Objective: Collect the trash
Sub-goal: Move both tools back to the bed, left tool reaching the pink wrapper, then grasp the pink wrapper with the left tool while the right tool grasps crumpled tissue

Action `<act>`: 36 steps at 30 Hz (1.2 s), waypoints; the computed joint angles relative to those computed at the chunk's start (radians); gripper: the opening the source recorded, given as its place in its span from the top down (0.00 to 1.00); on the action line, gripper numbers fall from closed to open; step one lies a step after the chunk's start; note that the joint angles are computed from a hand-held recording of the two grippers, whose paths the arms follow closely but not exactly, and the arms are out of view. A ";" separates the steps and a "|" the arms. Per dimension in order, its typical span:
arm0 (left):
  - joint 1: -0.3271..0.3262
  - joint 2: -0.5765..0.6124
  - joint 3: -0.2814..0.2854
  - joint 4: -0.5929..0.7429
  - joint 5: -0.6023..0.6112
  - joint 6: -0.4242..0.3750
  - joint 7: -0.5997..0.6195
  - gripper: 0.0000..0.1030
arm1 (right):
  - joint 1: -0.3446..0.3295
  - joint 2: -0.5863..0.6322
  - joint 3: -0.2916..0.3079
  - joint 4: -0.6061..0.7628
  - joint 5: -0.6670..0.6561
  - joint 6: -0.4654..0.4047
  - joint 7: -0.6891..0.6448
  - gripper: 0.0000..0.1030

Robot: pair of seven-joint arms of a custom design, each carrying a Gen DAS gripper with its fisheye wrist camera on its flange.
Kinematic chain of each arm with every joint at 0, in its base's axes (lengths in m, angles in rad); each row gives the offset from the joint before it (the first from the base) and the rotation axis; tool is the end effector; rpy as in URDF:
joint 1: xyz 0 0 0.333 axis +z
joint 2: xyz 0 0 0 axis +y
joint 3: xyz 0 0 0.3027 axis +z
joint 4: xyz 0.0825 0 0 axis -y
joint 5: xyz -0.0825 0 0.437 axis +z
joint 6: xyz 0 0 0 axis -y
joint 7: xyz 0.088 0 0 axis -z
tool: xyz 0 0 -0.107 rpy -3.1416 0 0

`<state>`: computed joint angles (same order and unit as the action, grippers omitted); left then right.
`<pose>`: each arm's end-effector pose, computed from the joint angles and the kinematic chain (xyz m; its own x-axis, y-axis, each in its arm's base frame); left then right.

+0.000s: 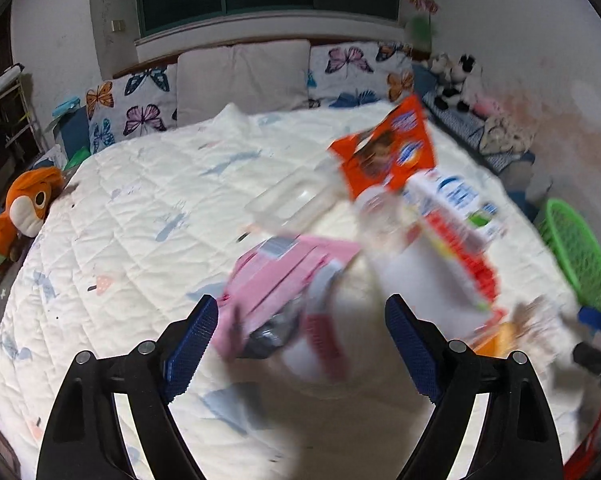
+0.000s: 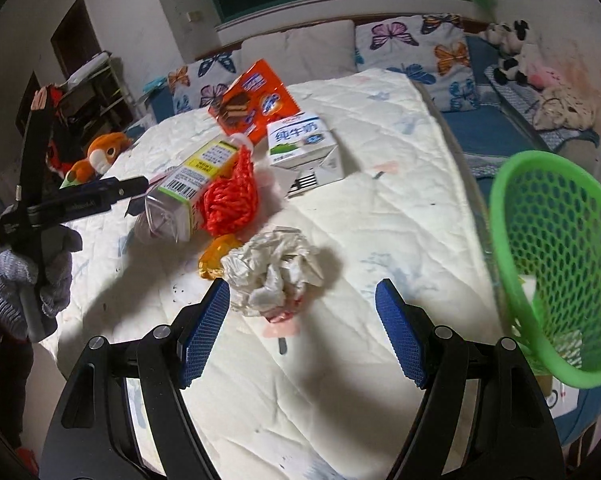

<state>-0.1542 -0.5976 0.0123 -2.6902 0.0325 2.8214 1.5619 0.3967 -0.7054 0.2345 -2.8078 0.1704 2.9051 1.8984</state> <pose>0.4499 -0.0660 0.4621 -0.1530 -0.9881 -0.0153 -0.7357 0.1242 -0.6659 0.3517 0.2375 0.4492 0.2461 -0.9427 -0.2251 -0.7343 -0.0298 -0.6782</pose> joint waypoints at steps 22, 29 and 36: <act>0.045 0.181 -0.006 0.104 -0.005 -0.002 0.117 0.41 | 0.036 0.173 -0.033 0.120 0.029 0.000 -0.090 0.27; 0.040 0.147 0.004 0.080 -0.024 0.010 0.142 0.57 | 0.064 0.203 -0.048 0.134 0.057 -0.001 -0.121 0.31; 0.030 0.072 0.006 0.044 -0.033 -0.007 0.144 0.66 | 0.074 0.196 -0.045 0.121 0.083 0.012 -0.135 0.42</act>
<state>-0.1239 -0.5251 0.0181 -2.6466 -0.0001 2.8149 1.7055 0.4707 -0.5098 0.1894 -2.6870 0.2532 2.9169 1.7639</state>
